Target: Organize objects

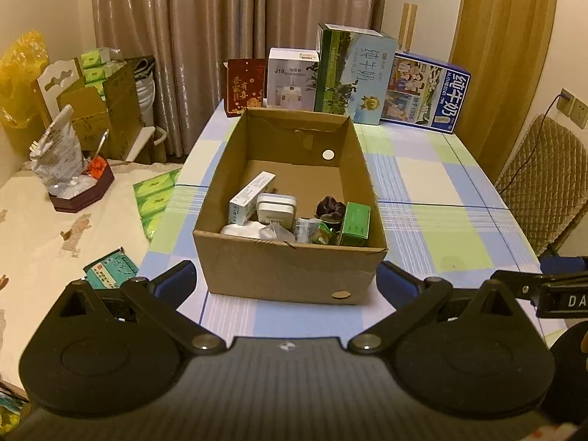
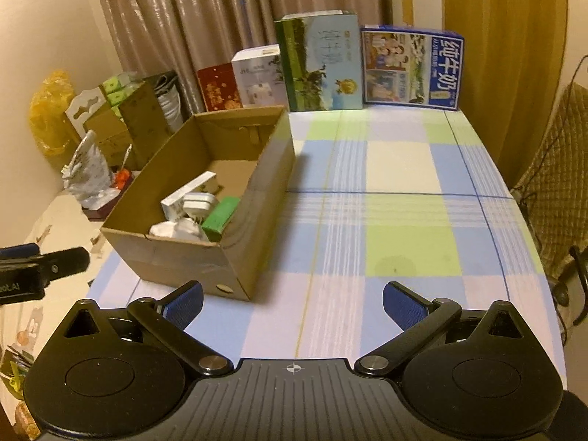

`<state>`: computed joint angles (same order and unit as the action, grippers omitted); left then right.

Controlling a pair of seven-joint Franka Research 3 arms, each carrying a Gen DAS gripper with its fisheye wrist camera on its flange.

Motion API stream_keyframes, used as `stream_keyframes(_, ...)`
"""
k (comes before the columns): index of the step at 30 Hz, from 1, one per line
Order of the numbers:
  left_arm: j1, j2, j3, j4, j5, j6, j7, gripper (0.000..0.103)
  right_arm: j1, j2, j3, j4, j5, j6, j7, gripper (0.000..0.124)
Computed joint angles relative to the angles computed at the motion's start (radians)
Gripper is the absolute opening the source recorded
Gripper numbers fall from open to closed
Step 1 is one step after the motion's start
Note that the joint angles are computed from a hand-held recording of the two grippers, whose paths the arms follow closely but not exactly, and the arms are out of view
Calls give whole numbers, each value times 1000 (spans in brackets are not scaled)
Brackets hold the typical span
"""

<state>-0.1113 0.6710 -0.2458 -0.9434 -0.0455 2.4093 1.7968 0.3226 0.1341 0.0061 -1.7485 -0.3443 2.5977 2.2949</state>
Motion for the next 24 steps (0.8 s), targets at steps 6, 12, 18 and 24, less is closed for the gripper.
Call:
stream_keyframes(6,18,-77,-17,-123,-25,39,10,102,3,-30,5,-31,-34,-19,34,101)
stream_keyframes(12,26,-127,-29,-207,-39,74,43,102,-5,-46,15,-50,-51,-24,50,101)
stream_keyframes(18,22,-146,-26,-242,-43,81,56,102,-14,-64,22,-73,-61,-23,66,101)
stream_keyframes(24,17,-150,-22,-249,-37,80,59,102,-21,-68,28,-77,-58,-21,72,101)
